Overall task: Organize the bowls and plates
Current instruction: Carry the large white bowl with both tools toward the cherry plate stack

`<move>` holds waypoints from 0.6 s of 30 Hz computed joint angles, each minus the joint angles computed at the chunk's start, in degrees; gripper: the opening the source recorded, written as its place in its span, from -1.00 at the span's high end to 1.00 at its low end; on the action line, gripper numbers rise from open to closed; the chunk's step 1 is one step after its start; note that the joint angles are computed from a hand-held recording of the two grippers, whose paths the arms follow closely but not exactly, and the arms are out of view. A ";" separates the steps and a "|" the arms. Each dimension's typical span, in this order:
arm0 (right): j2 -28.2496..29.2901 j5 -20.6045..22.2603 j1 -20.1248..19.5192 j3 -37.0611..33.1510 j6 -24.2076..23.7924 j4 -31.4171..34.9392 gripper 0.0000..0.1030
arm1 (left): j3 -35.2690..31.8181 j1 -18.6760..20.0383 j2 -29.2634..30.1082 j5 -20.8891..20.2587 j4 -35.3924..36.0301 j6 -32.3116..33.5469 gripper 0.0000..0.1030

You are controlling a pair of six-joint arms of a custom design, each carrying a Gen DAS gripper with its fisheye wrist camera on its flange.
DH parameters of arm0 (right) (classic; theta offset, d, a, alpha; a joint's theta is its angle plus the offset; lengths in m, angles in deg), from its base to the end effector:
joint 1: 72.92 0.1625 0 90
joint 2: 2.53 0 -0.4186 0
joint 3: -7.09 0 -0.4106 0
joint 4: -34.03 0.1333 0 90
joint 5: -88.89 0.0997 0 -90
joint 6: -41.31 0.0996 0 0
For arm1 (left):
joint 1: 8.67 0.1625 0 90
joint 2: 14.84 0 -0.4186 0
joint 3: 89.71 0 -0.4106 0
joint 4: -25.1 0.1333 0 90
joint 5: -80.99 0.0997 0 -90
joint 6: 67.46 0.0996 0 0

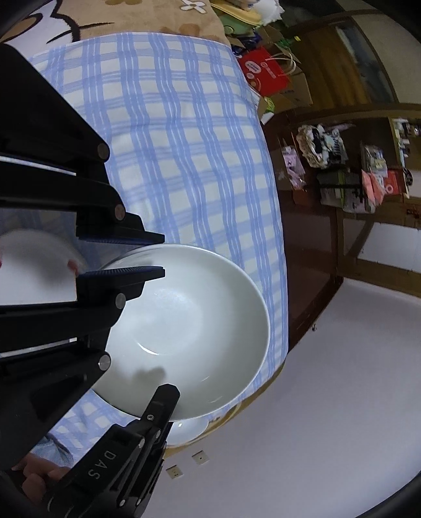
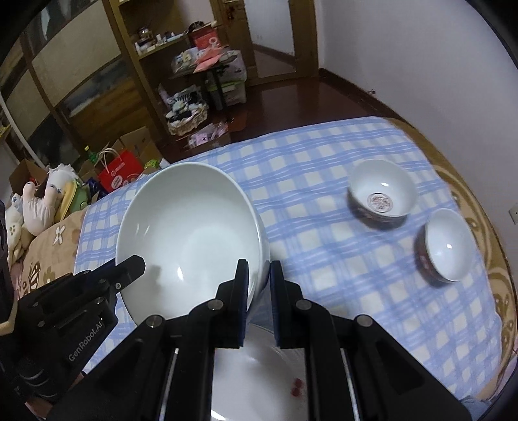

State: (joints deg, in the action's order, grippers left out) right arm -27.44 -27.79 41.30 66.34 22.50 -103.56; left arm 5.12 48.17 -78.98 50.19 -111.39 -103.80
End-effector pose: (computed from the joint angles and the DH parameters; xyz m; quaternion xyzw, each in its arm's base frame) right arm 0.4238 -0.7262 0.0434 0.3297 -0.9089 0.1229 0.2236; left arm -0.1699 -0.6601 0.3077 -0.0918 0.8590 -0.3771 0.3339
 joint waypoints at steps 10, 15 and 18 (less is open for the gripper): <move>-5.07 -1.11 -2.08 5.28 -1.52 -3.07 0.74 | -2.15 -1.79 3.90 -2.58 -1.95 1.83 0.76; -5.75 -1.18 -3.65 6.13 -1.56 -3.37 0.74 | -4.16 -1.33 6.42 -3.80 -1.52 2.34 0.76; -5.79 -0.88 -4.72 6.39 -0.93 -2.83 0.74 | -5.29 -0.83 7.76 -4.54 -0.59 2.25 0.76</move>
